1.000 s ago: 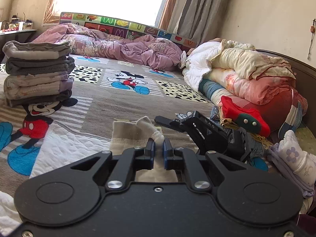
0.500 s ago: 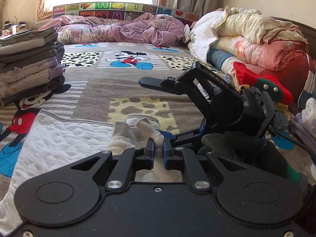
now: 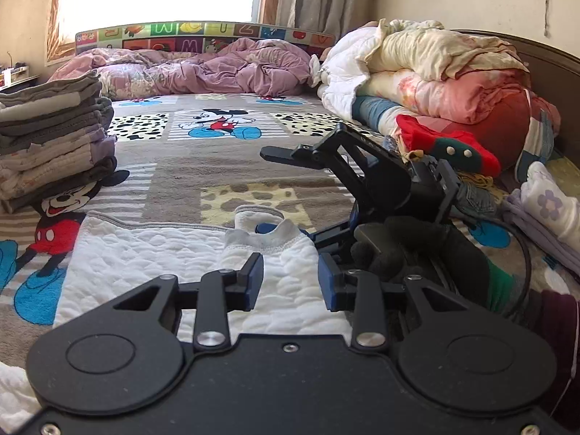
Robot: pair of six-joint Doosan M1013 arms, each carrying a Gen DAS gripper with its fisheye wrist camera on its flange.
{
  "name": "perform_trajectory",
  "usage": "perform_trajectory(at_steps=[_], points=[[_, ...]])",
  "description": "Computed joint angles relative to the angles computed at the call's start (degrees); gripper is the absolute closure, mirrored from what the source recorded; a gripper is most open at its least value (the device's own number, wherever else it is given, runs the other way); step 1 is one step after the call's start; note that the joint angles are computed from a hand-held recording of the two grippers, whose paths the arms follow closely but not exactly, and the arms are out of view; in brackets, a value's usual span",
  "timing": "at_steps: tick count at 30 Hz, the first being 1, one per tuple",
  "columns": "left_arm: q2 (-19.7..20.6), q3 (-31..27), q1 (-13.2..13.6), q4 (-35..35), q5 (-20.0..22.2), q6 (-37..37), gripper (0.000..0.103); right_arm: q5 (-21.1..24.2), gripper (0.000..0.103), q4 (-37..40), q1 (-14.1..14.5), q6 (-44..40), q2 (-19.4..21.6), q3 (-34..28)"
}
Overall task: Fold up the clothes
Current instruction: 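Hold the cuff with the left gripper while the right gripper rolls the garment toward it, then open the left gripper and release the cuff onto the folded garment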
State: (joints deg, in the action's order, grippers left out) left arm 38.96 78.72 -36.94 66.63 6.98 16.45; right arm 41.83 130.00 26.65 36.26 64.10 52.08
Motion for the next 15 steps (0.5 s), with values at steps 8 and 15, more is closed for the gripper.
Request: perform_trajectory(at_steps=[8, 15], points=[[3.4, -1.3, -2.8, 5.0, 11.2, 2.3, 0.072, -0.9, 0.018, -0.7, 0.2, -0.3, 0.2, -0.7], [4.3, -2.7, -3.0, 3.2, 14.5, -0.7, 0.065, -3.6, 0.018, -2.6, 0.4, -3.2, -1.3, 0.5]])
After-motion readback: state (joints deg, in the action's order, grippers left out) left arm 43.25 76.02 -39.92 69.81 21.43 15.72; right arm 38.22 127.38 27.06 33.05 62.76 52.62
